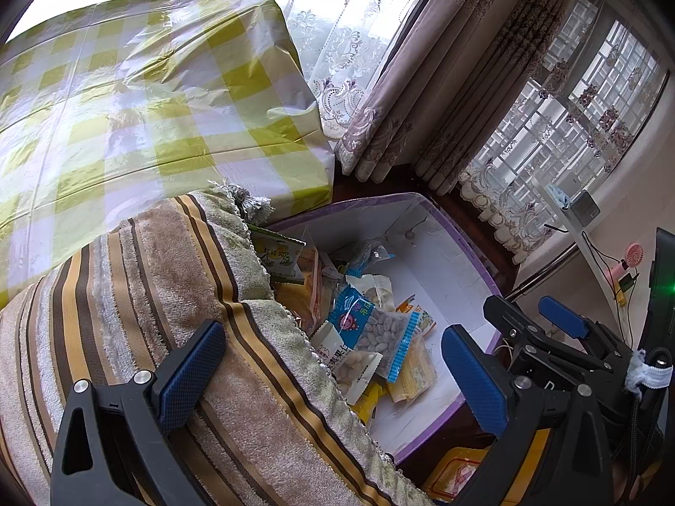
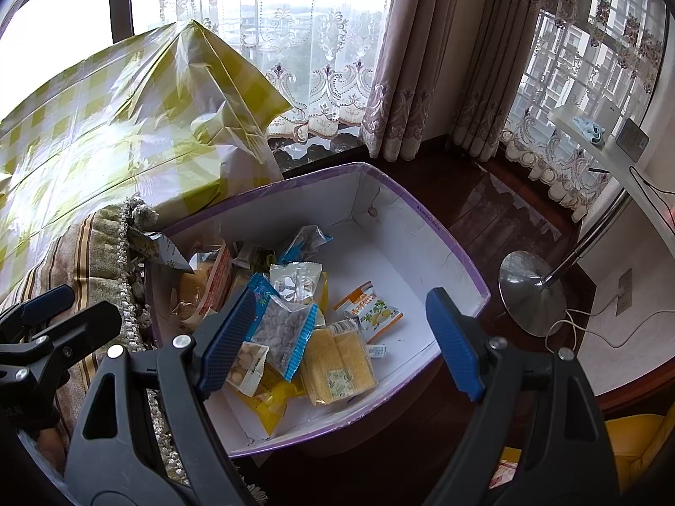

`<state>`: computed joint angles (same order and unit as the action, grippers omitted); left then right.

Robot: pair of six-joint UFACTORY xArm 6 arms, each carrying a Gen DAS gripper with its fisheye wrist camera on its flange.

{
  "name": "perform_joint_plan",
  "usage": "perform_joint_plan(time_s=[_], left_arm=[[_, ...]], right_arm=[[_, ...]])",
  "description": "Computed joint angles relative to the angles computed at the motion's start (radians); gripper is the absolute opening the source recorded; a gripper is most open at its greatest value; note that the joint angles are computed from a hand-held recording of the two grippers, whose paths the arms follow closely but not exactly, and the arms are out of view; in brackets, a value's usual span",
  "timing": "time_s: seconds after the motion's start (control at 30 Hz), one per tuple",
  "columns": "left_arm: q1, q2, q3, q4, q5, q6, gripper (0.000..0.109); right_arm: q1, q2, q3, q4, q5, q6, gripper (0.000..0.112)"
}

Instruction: Organize snacks

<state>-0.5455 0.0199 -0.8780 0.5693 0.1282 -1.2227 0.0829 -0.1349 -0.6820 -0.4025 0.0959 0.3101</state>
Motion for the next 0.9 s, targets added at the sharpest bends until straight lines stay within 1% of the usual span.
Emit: perform_joint_plan(time_s=[0.33, 0.7, 0.8, 0.9], left_arm=[[0.0, -0.001, 0.001, -0.001, 0.0, 0.0, 0.103], [0.001, -0.001, 0.001, -0.004, -0.001, 0.005, 0.103], [-0.003, -0.001, -0.004, 0.017, 0.013, -0.006, 0.103], [-0.012, 0.007, -0.02, 0.005, 0.036, 0.015, 0.103]], right_arm=[[0.001, 0.001, -0.001, 0.009, 0.002, -0.009, 0.084], [-0.001, 0.003, 0.003, -0.01, -0.001, 0.012, 0.084], [-0.002, 0.002, 0.004, -0.015, -0.001, 0.017, 0.084], [0.0, 0.002, 0.007, -0.008, 0.003, 0.013, 0.084]])
